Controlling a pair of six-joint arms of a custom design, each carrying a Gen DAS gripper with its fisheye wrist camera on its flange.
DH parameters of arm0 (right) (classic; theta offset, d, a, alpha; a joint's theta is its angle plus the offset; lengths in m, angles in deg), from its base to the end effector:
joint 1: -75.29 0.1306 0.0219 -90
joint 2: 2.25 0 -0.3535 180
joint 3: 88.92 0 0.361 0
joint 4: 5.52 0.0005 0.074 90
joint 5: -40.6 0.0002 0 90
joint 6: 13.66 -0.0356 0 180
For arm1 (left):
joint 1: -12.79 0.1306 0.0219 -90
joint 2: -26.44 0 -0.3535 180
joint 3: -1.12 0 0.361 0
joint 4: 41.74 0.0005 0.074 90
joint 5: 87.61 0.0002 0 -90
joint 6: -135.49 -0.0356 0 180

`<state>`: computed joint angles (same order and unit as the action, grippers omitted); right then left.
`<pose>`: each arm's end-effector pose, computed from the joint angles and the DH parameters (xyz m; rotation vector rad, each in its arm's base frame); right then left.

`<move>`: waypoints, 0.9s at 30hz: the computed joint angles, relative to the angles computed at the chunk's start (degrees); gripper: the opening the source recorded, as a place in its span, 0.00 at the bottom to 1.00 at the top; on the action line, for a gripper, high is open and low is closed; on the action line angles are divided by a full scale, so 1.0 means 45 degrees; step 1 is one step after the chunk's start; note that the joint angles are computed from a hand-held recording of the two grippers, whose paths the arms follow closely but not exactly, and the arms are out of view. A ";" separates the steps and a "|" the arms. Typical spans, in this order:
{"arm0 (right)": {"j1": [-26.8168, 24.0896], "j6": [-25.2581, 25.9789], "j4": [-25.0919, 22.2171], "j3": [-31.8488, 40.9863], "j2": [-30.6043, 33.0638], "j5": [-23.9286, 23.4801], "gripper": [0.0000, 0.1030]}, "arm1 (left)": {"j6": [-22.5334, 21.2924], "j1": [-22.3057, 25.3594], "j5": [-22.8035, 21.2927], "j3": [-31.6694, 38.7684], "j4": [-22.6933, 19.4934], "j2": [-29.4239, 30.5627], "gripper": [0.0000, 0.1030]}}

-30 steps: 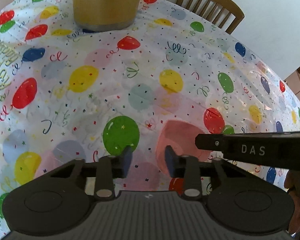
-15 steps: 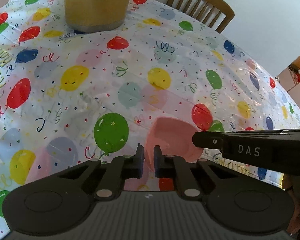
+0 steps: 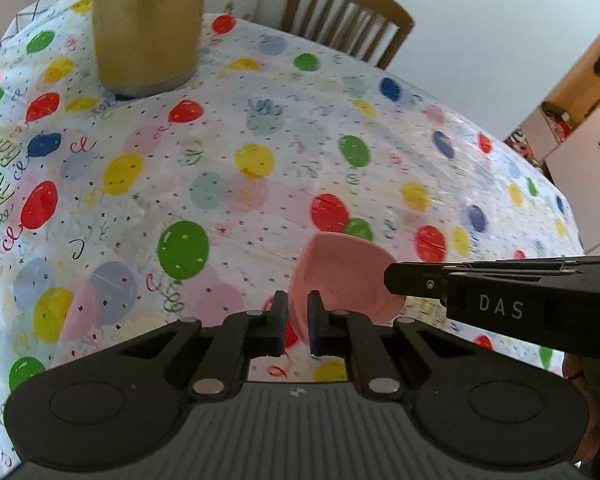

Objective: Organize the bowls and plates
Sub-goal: 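Carry the heart-shaped bowl with both grippers toward the large pink bowl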

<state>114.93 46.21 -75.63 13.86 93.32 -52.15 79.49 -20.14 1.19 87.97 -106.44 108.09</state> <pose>0.3566 0.2970 0.4301 -0.2436 2.7374 0.4329 0.3237 -0.2094 0.4185 -0.0324 2.6610 -0.3768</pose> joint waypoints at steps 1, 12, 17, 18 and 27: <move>0.0062 -0.0139 -0.0058 -0.0090 -0.0212 0.0136 0.01 | -0.0001 -0.0105 0.0000 0.0042 -0.0063 -0.0067 0.10; 0.0896 -0.1862 -0.0615 -0.1278 -0.2594 0.1508 0.02 | -0.0136 -0.1609 -0.0134 0.0320 -0.0664 -0.0898 0.10; 0.1475 -0.2862 -0.1136 -0.1747 -0.3619 0.2344 0.02 | -0.0178 -0.2399 -0.0218 0.0396 -0.0821 -0.1186 0.10; 0.1598 -0.3086 -0.1263 -0.1831 -0.3817 0.2513 0.02 | -0.0167 -0.2567 -0.0219 0.0409 -0.0849 -0.1227 0.10; 0.2758 -0.5153 -0.2580 -0.2526 -0.5405 0.3966 0.02 | -0.0157 -0.4133 -0.0072 0.0491 -0.0854 -0.1296 0.10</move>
